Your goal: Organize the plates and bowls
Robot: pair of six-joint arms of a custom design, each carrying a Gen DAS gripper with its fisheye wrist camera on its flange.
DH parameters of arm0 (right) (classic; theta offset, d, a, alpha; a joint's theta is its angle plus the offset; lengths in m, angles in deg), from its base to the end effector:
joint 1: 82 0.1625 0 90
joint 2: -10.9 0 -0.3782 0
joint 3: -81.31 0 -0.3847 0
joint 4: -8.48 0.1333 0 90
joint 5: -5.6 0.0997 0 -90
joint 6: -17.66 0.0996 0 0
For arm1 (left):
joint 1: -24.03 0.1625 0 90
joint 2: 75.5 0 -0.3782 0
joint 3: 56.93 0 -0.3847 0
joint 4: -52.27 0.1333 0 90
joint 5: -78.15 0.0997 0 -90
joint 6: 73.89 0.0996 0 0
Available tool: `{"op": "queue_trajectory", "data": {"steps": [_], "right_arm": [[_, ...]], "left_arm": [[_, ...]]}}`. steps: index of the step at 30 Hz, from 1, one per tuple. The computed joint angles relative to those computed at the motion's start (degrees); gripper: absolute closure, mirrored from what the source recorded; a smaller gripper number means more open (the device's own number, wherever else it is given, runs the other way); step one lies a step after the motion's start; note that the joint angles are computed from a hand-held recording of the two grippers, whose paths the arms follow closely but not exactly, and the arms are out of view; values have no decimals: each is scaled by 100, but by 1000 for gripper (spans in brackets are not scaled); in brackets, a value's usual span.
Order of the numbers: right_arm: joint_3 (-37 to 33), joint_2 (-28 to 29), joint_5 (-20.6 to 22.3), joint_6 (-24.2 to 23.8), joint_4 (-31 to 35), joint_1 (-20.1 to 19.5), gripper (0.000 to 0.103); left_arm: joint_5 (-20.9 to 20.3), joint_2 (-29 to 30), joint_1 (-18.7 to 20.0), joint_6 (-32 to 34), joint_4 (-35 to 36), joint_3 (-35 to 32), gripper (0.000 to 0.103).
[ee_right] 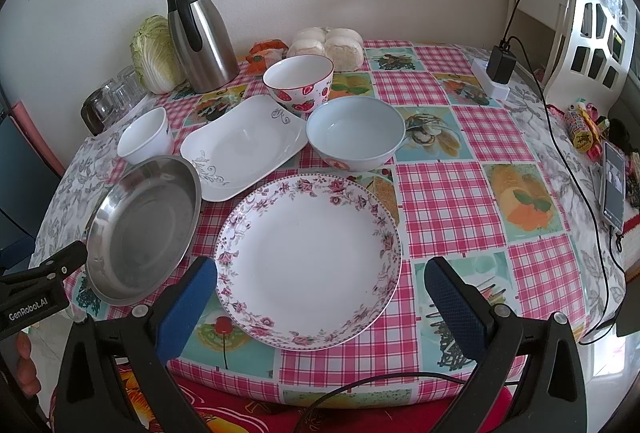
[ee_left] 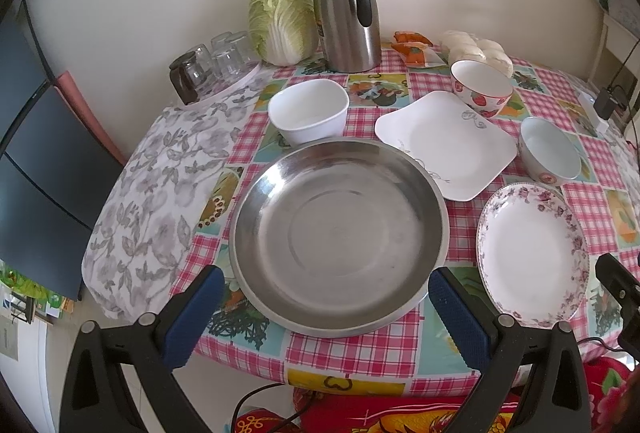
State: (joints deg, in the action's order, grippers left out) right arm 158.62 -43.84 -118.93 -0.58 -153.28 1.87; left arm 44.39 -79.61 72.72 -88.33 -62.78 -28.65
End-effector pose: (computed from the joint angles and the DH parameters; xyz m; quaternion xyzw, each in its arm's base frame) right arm 0.0016 -0.7050 0.3455 -0.0312 -0.8765 0.3315 0.3477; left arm -0.3848 -0.7652 -0.0217 0.2014 0.8586 -0.2263 0.4135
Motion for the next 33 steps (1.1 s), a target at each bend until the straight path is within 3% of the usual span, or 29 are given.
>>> {"op": "queue_trajectory", "data": {"steps": [27, 33], "right_arm": [[-6, 28, -1, 12, 7, 18, 0], [-30, 19, 104, 72, 91, -10, 0]], "left_arm": [[-29, -35, 23, -133, 47, 13, 0], [189, 48, 1, -139, 146, -142, 0]]}}
